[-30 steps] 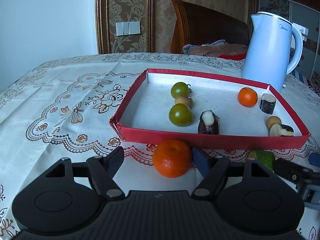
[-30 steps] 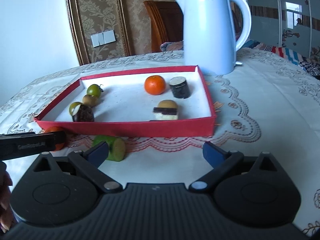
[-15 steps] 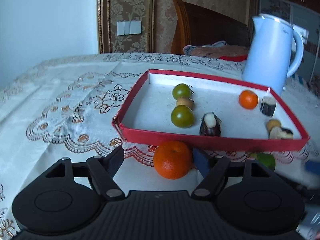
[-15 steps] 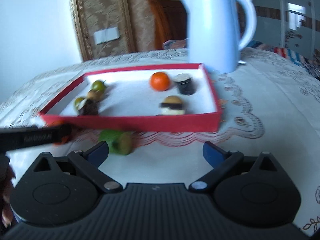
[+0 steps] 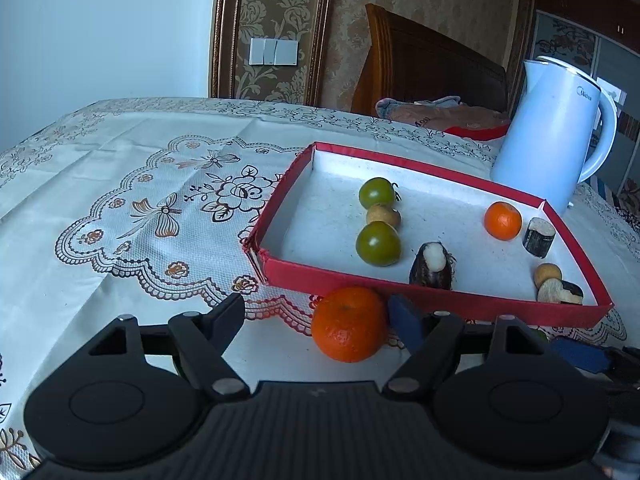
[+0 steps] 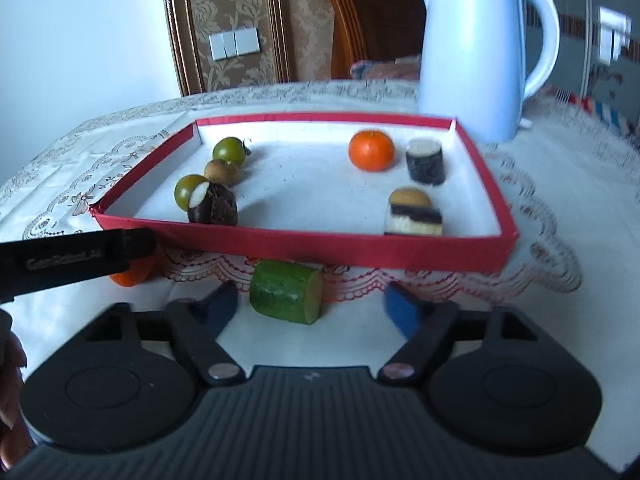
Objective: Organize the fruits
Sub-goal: 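Move the open right tool toward the green cucumber piece on the cloth, then close the right tool on the cucumber piece while the left tool grasps the large mandarin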
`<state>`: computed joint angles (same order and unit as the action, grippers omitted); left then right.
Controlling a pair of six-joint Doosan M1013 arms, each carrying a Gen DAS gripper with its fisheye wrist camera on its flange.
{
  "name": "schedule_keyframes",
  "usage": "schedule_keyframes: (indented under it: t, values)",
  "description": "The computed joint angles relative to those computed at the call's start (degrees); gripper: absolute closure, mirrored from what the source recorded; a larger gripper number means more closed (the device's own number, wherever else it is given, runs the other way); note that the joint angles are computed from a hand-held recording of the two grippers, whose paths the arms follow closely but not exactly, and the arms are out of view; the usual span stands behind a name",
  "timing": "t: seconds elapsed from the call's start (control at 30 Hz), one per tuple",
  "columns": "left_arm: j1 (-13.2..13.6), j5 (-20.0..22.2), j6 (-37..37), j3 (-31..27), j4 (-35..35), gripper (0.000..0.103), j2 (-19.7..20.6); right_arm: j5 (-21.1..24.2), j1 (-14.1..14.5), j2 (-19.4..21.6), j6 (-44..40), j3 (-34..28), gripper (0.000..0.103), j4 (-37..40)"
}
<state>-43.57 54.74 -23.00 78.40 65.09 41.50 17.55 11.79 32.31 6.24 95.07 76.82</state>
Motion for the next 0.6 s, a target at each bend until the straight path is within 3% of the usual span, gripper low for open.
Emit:
schedule_keyframes:
  t: [0.07,0.2,0.37,0.6]
  values:
    - [0.07,-0.64,0.17,0.15,-0.1,0.024,-0.09,1.35,-0.54,-0.01,-2.67,0.23,0.048,3.4]
    - [-0.15,-1.05,1.73,0.03,0.46,0.024,0.04,4.26,-1.16,-0.1,-4.09,0.53,0.065,4.8]
    - [-0.12,-1.04,4.83,-0.8,-1.0,0.024,0.52,2.35,-0.84,-1.03,-14.42,2.36,0.073,12.8]
    - [0.22,-0.63,7.79,-1.81,-3.74,0.025,1.08,4.31,-1.69,-1.01,-10.34,2.37,0.076,9.78]
